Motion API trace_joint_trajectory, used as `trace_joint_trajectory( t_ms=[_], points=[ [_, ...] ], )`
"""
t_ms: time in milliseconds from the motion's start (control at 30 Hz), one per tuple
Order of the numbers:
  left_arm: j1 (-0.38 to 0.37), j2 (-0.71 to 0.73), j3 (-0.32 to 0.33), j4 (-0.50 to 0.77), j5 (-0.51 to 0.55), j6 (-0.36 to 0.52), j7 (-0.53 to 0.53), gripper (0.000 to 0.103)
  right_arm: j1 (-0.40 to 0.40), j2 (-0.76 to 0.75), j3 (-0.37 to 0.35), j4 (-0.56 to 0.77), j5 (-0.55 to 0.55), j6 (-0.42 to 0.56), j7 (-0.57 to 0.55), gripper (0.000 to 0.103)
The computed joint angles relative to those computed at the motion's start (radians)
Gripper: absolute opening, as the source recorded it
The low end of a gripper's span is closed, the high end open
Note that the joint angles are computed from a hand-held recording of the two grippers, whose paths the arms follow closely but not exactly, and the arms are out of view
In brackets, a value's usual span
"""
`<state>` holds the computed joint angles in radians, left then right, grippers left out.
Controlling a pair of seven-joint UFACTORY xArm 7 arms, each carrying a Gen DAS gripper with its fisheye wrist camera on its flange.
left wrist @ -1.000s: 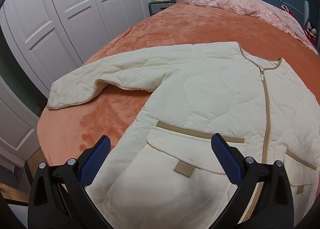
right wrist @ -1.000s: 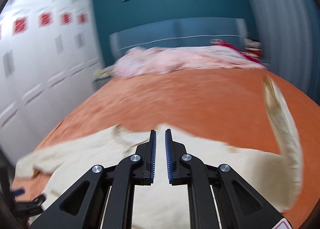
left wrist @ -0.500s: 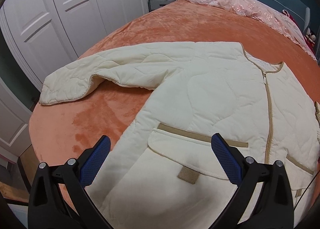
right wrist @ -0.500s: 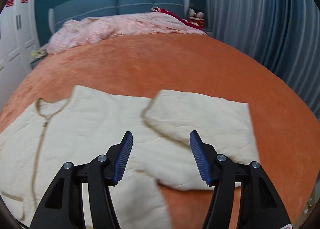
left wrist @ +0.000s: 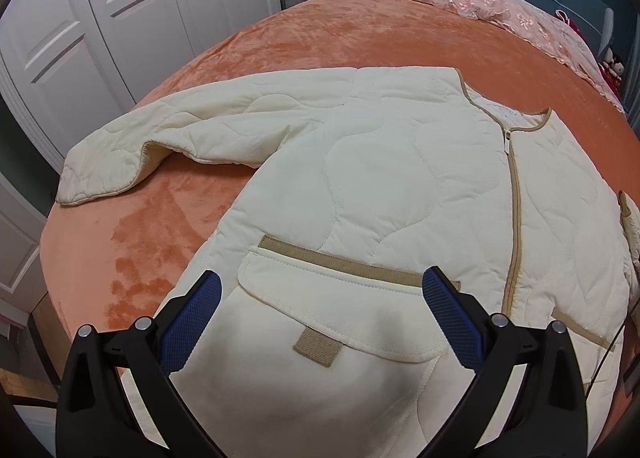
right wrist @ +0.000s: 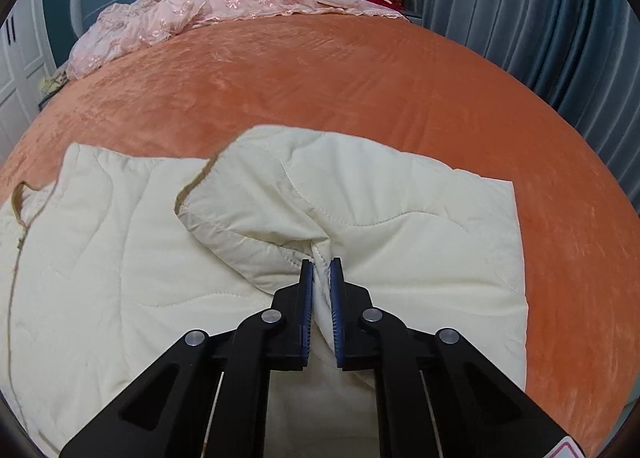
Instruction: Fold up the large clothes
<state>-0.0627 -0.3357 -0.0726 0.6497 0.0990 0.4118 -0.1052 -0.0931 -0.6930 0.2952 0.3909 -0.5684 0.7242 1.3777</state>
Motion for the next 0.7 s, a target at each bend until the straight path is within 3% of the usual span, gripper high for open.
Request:
trace_joint_trajectory(
  t_ms=[167, 333, 400, 467, 567, 700],
  points=[
    [-0.009, 0.033, 0.024, 0.037, -0.046, 0.005, 0.008, 0.098, 0.029, 0.003, 0.064, 0.077, -0.026, -0.198, 0.024, 0.006],
    [-0.019, 0.053, 0.051, 0.073, -0.115, 0.025, 0.034, 0.098, -0.060, 0.231, 0.243, 0.236, -0.121, -0.505, 0.134, 0.006],
    [-0.028, 0.062, 0.065, 0.089, -0.155, 0.035, 0.060, 0.098, -0.119, 0.349, 0.340, 0.306, -0.185, -0.572, 0.184, 0.007],
    [-0.049, 0.077, 0.086, 0.112, -0.222, 0.055, 0.104, 0.098, -0.143, 0.506, 0.421, 0.400, -0.279, -0.542, 0.228, 0.014],
    [-0.081, 0.126, 0.111, 0.172, -0.361, 0.129, 0.185, 0.098, -0.090, 0.642, 0.463, 0.490, -0.329, -0.392, 0.245, 0.019],
    [-0.098, 0.197, 0.096, 0.235, -0.532, 0.193, 0.244, 0.098, -0.021, 0.472, 0.407, 0.378, -0.284, -0.431, 0.373, 0.031]
  ],
)
